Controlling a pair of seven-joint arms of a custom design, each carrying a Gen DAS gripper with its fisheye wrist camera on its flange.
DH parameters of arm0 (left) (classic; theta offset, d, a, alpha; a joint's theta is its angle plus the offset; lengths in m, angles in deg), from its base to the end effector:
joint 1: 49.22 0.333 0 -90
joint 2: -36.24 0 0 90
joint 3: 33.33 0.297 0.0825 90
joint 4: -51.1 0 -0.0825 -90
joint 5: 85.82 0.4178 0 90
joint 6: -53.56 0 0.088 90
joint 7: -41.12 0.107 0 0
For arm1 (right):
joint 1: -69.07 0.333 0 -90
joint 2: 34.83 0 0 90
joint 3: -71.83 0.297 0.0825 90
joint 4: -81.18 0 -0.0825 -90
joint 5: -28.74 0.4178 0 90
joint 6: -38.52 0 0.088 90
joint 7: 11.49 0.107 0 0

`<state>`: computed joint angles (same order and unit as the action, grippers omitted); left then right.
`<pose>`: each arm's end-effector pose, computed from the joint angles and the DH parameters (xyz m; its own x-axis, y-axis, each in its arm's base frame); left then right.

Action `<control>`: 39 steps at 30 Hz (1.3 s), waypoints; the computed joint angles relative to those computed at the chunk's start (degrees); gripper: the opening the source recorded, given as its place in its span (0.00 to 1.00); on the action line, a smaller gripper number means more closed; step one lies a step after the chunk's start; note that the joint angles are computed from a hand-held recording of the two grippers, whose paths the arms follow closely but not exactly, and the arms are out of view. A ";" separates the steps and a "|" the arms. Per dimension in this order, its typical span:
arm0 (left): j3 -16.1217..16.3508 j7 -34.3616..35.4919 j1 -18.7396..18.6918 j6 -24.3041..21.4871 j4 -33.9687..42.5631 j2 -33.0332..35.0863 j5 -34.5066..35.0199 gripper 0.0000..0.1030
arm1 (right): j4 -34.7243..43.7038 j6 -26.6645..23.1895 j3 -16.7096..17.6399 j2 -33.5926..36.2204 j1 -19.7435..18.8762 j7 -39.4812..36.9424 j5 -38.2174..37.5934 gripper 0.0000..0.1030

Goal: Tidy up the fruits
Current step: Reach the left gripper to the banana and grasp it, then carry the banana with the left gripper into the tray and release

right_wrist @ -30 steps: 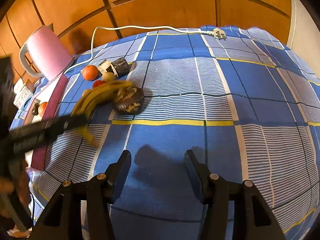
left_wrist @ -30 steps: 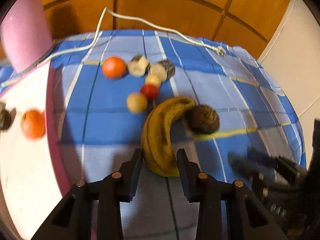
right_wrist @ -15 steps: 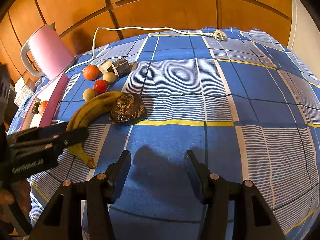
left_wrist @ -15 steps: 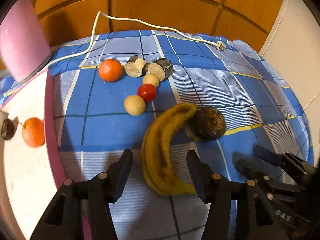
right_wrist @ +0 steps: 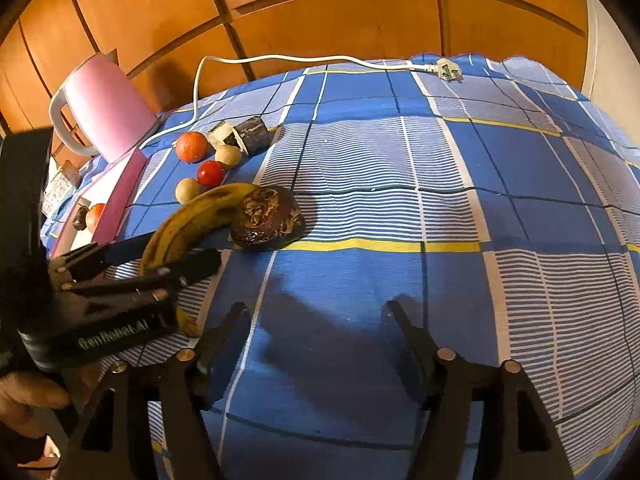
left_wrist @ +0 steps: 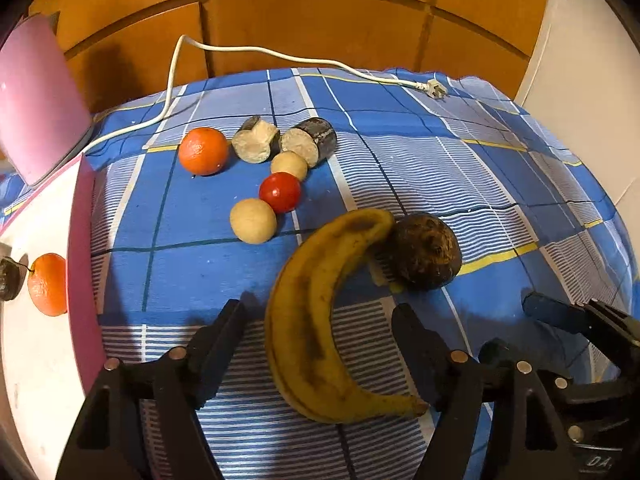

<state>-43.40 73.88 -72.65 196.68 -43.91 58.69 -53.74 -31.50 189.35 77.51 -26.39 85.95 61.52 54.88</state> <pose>0.6090 -0.3902 0.4014 0.0466 -0.9961 0.0756 -0.8365 -0.0802 -0.5421 0.6085 0.2389 0.4182 0.3912 -0.8851 -0.2523 -0.8310 -0.2219 -0.5101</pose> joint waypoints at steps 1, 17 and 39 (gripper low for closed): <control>-0.12 -0.05 0.33 0.72 -0.46 -0.28 -0.53 0.74 | 0.18 -0.23 0.23 0.13 -0.28 -0.89 1.45 0.73; -0.98 -2.74 1.88 2.72 -8.21 -6.72 -1.07 0.31 | -2.28 4.51 -0.08 -0.55 1.29 -0.13 -4.17 0.75; -3.41 -19.13 8.62 12.43 -28.91 -28.18 3.64 0.31 | 3.07 -4.15 2.04 -0.08 0.05 -9.62 7.19 0.39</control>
<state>-46.81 54.76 -64.03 209.11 -72.82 30.51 -50.10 -28.43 185.20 79.55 -26.47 86.00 51.90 62.07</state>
